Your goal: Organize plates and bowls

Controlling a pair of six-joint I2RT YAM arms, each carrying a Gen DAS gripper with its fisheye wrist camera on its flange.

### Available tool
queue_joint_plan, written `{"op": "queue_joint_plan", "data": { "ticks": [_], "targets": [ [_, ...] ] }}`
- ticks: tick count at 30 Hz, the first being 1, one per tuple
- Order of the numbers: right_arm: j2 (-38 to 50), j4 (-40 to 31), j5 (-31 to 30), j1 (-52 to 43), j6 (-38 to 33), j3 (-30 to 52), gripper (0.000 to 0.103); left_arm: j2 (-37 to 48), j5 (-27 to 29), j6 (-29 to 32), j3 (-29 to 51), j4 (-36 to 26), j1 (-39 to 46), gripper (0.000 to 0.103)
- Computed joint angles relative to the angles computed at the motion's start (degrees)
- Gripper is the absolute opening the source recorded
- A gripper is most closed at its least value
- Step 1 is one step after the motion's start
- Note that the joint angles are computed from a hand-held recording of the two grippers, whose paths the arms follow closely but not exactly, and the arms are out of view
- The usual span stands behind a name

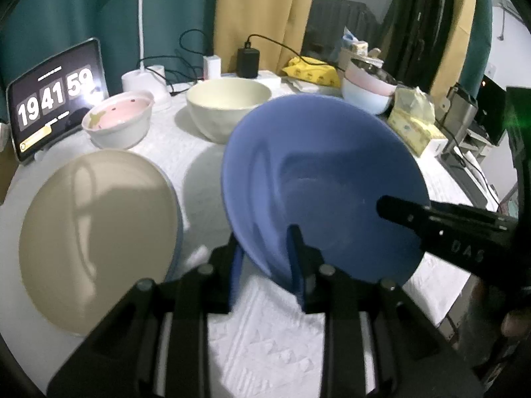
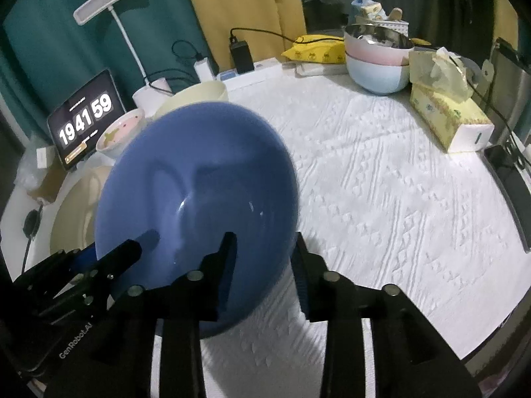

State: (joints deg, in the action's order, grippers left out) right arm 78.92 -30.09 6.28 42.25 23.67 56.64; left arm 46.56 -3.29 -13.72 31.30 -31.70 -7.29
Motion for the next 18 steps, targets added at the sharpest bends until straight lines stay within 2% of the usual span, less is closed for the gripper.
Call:
{"op": "queue_joint_plan", "data": {
  "ticks": [3,7,18],
  "targets": [
    [-0.2,0.0,0.1,-0.7,-0.6,0.4,0.036,-0.2,1.0,0.4,0.5,-0.6,1.4,0.033],
    [-0.4,-0.3,0.6,-1.1,-1.3,1.1,0.036,-1.9,2.5,1.1,1.0,-1.4,4.1,0.046],
    [-0.2,-1.2,1.9,-1.1,-2.9,4.7,0.036,-4.4,5.0,3.8,4.4,-4.3,9.8,0.046]
  ]
}}
